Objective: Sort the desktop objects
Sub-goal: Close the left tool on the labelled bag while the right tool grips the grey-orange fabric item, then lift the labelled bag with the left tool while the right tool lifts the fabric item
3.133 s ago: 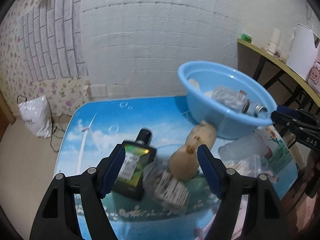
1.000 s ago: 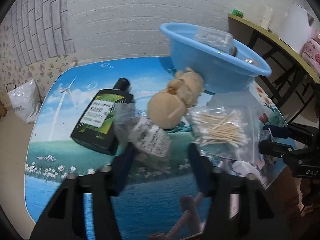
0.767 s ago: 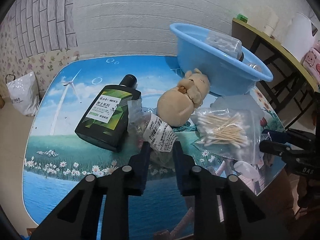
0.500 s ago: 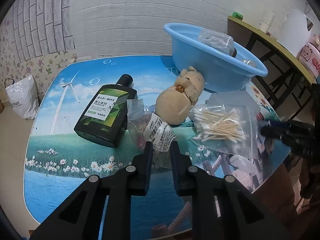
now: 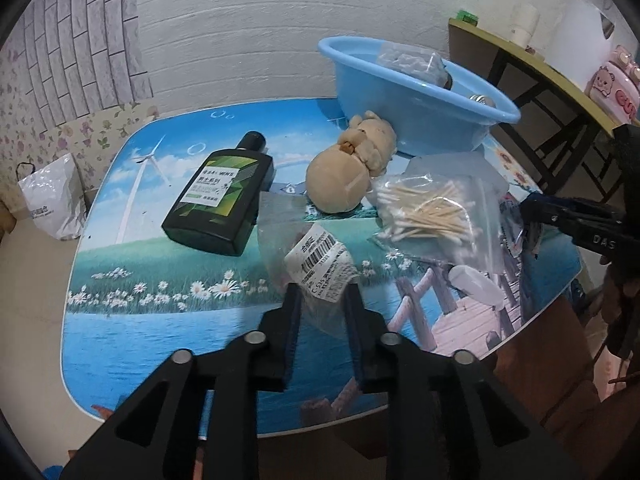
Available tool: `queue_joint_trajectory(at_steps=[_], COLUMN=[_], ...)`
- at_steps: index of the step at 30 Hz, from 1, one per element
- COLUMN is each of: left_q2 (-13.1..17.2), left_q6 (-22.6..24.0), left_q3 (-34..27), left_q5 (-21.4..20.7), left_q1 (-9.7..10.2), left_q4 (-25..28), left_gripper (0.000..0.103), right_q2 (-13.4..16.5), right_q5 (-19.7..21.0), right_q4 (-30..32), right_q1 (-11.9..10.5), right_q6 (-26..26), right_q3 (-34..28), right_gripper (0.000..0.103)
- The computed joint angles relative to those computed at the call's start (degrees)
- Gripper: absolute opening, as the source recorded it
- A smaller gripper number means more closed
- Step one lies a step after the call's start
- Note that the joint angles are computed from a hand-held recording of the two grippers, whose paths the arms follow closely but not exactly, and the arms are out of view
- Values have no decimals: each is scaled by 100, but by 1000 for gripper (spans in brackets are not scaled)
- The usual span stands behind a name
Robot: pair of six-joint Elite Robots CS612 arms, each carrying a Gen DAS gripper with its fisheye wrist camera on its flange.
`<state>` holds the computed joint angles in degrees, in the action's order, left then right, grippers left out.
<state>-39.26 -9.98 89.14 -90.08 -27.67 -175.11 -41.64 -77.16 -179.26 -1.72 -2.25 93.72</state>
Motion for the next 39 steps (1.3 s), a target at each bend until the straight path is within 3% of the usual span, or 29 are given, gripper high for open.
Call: queue_joint_trajectory(at_steps=[3,6,22,29,32,39], left_q2=[-4,7,266,315,300,251], left_q6=[-33,25,48,119,83,-79], left_q3=[20,-3,-421,-434,-404,-352], left_q5=[207,271,349,457,388,132], left_q1=[-37,-63,-74,-95,-69,25], left_q4=[-82,-127,249,187,96,12], left_gripper=[47,55,61,65,42,28], right_q2=[-24,-53,-34,-9,28,83], right_q5=[-51,-72,-163,-299,-386,-389], right_q4=[-156,-259,-3,-3,141,318], right_q1=[7,-5,29,64,75,95], right_q6=[-35,-67,-121,-110,-70,6], right_q3=[45,87,98,79,7,-81], right_gripper=[36,40,42,50,52,52])
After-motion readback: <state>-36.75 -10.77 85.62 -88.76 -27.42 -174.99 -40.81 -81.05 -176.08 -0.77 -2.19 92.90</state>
